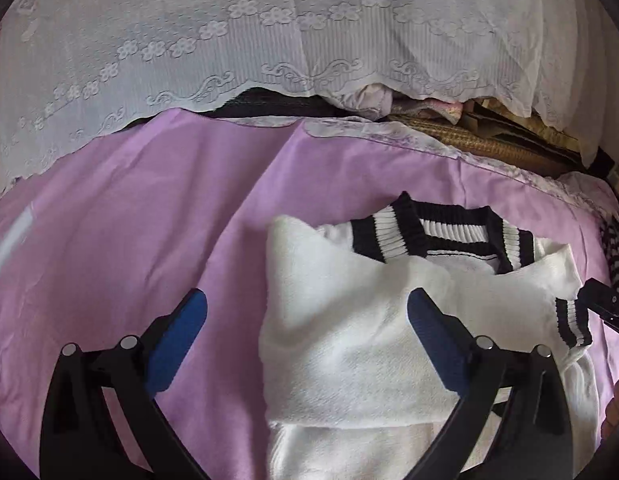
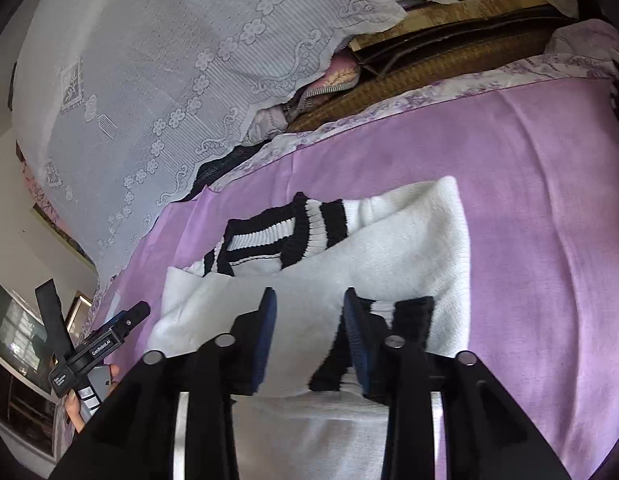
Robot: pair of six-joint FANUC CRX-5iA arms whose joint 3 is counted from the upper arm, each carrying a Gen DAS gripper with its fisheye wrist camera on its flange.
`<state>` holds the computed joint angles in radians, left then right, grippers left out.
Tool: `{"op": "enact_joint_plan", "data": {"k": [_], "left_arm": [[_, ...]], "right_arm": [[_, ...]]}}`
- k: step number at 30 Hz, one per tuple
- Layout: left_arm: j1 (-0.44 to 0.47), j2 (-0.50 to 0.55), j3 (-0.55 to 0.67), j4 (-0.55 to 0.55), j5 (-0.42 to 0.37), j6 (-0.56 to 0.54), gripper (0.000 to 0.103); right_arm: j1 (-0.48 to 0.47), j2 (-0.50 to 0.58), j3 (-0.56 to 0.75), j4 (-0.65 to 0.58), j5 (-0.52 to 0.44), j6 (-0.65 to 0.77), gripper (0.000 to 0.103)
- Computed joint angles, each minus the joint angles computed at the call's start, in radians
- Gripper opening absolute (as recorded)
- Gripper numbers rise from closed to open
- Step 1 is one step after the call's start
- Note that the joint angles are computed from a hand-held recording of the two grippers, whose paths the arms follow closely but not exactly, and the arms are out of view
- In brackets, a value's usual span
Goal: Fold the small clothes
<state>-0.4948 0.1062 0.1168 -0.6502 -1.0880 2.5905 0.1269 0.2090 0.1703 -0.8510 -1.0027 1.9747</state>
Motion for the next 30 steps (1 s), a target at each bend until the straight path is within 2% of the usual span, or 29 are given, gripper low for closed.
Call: {"op": "enact_joint_plan", "data": {"k": [3, 4, 5, 6, 7, 9, 11, 13, 14, 15, 18, 20, 21, 23, 27, 30], "left_arm": [[0.032, 0.116, 0.104, 0.007, -0.099, -0.049, 0.098], [0.047, 0.155, 0.125, 0.01, -0.151, -0.04, 0.098], [0.074, 0.167, 0.104, 0.022, -0.151, -0.028, 0.099], [0.114, 0.145, 0.063, 0.085, -0.099, -0.004, 0.099], [0.142, 0.093, 0.005, 0.115, -0.036, 0.032, 0.099], [0.15, 0.055, -0.042, 0.092, -0.025, 0.115, 0.099], [0.161, -0.006, -0.113, 0.11, 0.038, 0.147, 0.099], [0.121, -0.059, -0.148, 0.068, 0.036, 0.175, 0.098], [0.087, -0.081, -0.157, 0.034, 0.025, 0.185, 0.098], [0.047, -0.095, -0.158, -0.008, 0.007, 0.203, 0.098], [-0.041, -0.087, -0.126, -0.061, -0.047, 0.16, 0.098], [-0.071, -0.009, -0.06, -0.069, -0.148, 0.098, 0.099], [-0.07, 0.022, -0.043, -0.059, -0.173, 0.087, 0.099], [-0.052, -0.001, -0.069, -0.031, -0.148, 0.089, 0.099], [-0.079, -0.046, -0.112, -0.046, -0.148, 0.179, 0.099], [-0.17, -0.061, -0.106, -0.131, -0.217, 0.237, 0.099]], "right_arm": [[0.019, 0.053, 0.032, 0.03, 0.009, -0.06, 0.046], [0.009, 0.072, 0.039, 0.019, 0.006, -0.05, 0.046], [-0.011, 0.083, 0.039, -0.019, 0.001, -0.002, 0.041], [-0.022, 0.087, 0.037, -0.028, 0.003, 0.022, 0.03], [-0.026, 0.09, 0.04, -0.024, -0.002, 0.016, 0.026], [-0.036, 0.08, 0.029, -0.032, 0.01, 0.009, 0.024], [-0.024, 0.04, -0.017, 0.005, 0.079, -0.018, 0.024], [-0.011, -0.019, -0.075, 0.041, 0.142, -0.023, 0.032], [-0.012, -0.044, -0.095, 0.037, 0.154, -0.003, 0.043], [-0.011, -0.068, -0.112, 0.03, 0.159, 0.023, 0.047], [0.011, -0.098, -0.131, 0.058, 0.129, 0.056, 0.052], [0.06, -0.097, -0.152, 0.168, 0.142, -0.02, 0.056], [0.065, -0.097, -0.163, 0.175, 0.147, -0.012, 0.055], [0.079, -0.119, -0.192, 0.202, 0.175, -0.007, 0.054], [0.134, -0.209, -0.3, 0.309, 0.279, -0.059, 0.055], [0.113, -0.278, -0.355, 0.275, 0.302, -0.059, 0.061]]}}
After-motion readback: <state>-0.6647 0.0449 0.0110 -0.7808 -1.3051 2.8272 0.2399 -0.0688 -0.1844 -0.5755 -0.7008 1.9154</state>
